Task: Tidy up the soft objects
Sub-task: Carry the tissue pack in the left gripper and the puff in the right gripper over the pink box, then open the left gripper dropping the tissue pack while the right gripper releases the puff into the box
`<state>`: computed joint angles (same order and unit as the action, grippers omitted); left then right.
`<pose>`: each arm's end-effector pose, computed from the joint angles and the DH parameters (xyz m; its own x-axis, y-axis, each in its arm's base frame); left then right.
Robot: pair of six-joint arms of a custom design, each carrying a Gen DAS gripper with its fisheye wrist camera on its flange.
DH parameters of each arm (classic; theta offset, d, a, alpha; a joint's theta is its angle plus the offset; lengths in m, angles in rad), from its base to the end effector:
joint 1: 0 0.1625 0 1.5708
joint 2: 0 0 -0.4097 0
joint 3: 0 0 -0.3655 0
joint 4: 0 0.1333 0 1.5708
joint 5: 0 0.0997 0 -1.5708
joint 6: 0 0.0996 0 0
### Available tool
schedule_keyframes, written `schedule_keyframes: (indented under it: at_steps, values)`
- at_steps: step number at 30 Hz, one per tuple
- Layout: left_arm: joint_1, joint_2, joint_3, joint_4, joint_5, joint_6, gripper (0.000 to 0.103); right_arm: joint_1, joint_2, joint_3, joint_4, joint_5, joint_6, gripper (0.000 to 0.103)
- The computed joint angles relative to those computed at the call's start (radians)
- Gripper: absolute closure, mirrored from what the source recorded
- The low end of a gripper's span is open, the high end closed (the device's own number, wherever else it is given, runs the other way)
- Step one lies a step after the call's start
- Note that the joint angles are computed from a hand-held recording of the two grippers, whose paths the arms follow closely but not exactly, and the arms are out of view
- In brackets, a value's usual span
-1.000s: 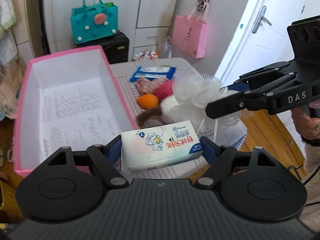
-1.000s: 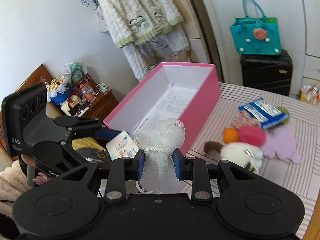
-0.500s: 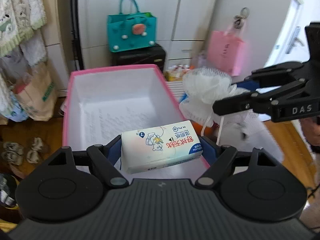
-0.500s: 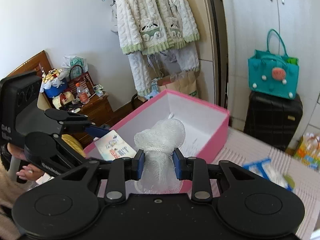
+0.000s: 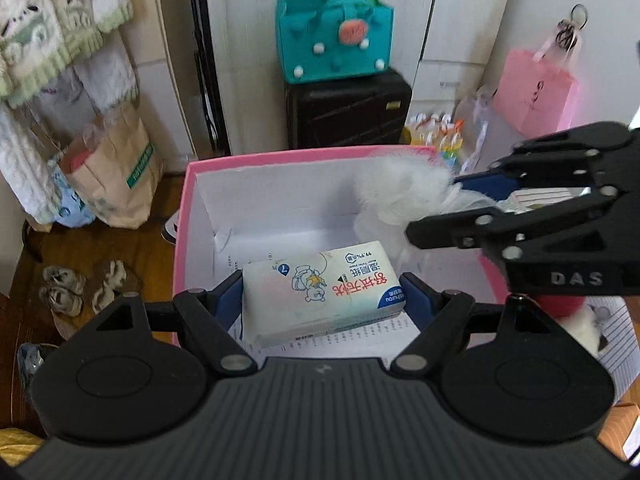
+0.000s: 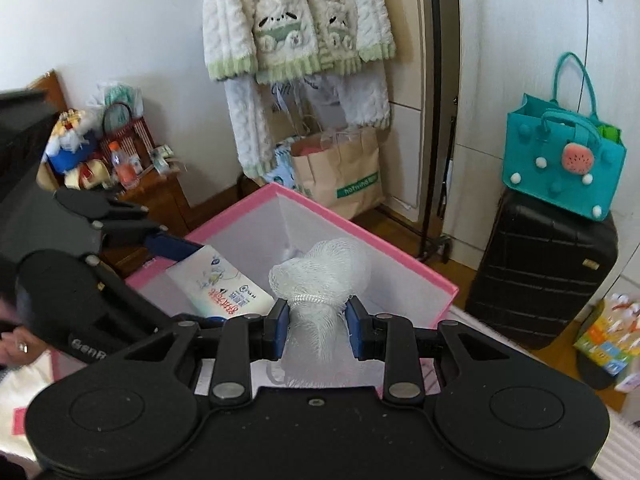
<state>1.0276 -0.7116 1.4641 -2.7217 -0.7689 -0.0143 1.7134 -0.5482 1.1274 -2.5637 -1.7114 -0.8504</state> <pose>-0.1843 -0.7016 0.1551 -0.7461 0.1094 -0.6568 0.4658 0.7907 -0.3974 0.2299 -0.7615 0.1257 -0.5540 -0.7372 0.3868 -0.8284 0.5341 -0.1688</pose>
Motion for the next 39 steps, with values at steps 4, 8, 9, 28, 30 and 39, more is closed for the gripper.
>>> schedule_keyframes:
  at_steps: [4,8,9,28,30,39]
  values:
    - [0.015,0.017,-0.033,0.035,-0.010,-0.023,0.023,-0.008,-0.004,-0.023,0.040,-0.006,-0.026,0.068]
    - [0.021,0.024,-0.059,0.101,0.002,-0.059,0.023,-0.009,-0.021,-0.007,0.075,-0.027,-0.120,0.068]
    - [0.022,0.031,-0.070,0.107,0.011,-0.065,0.023,-0.004,-0.021,0.000,0.078,-0.040,-0.154,0.068]
    - [0.040,0.129,-0.209,0.148,0.067,-0.074,0.022,0.046,0.123,-0.059,-0.103,-0.271,-0.417,0.053]
    - [0.041,0.135,-0.217,0.149,0.070,-0.073,0.020,0.044,0.114,-0.035,-0.139,-0.260,-0.427,0.047]
    - [0.018,0.086,-0.142,0.074,0.055,-0.050,0.020,0.039,-0.015,0.113,-0.156,-0.166,-0.318,0.043]
